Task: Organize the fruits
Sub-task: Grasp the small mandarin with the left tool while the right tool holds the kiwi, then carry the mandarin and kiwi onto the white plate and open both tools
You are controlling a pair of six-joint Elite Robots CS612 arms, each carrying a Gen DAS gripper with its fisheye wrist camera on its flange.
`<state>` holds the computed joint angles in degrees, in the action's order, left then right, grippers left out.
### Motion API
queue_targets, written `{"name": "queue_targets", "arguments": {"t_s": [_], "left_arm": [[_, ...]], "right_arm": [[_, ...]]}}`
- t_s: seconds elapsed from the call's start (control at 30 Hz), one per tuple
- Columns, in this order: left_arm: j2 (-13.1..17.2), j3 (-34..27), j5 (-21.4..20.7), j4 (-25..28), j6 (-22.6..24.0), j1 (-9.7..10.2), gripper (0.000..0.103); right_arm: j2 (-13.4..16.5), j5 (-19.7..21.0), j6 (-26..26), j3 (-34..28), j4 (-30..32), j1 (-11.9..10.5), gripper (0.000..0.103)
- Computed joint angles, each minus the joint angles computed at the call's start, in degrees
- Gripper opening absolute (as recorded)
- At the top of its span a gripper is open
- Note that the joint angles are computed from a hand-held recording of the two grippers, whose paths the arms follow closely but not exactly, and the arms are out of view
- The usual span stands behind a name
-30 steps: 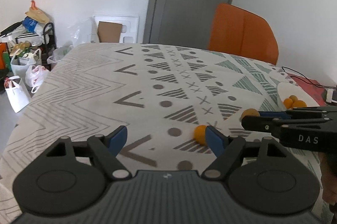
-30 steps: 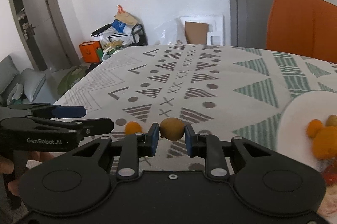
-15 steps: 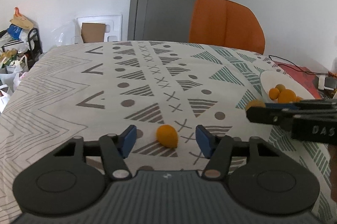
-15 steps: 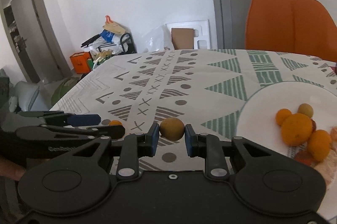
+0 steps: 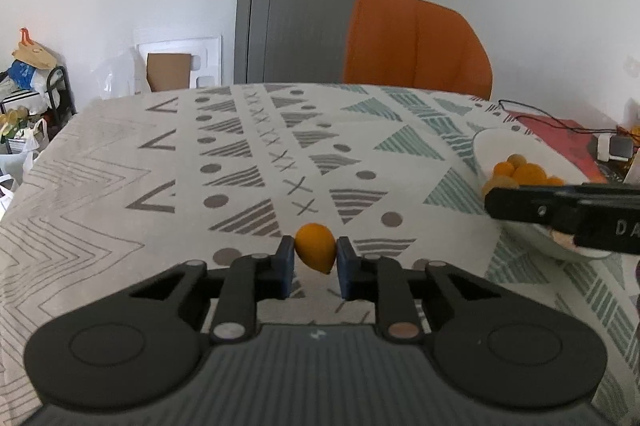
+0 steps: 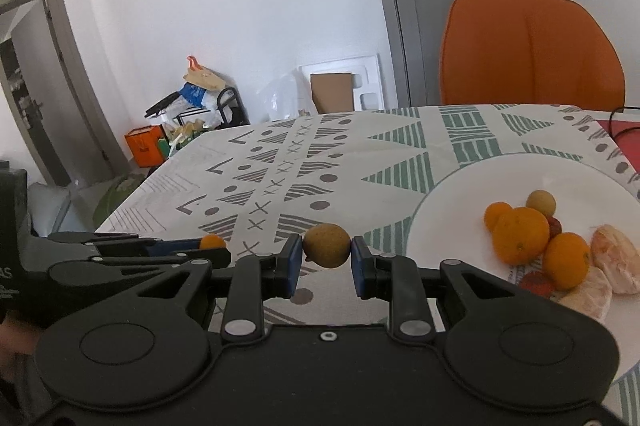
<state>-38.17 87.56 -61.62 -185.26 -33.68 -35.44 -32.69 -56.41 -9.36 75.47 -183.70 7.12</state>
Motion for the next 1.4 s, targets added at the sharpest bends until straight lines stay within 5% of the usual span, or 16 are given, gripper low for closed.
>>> {"name": "queue_targets", "arguments": {"t_s": [0.53, 1.4], "left_arm": [[-0.61, -1.7, 5.23, -2.17, 3.71, -2.03, 0.021], [2.67, -10.37, 6.46, 1.02, 10.73, -4.08, 0.021]], "right_arm": [[-0.52, 2.91, 3.53, 1.52, -6.65, -2.13, 0.024], [0.63, 3.7, 9.78, 0.92, -12.77, -6.72, 0.024]]}}
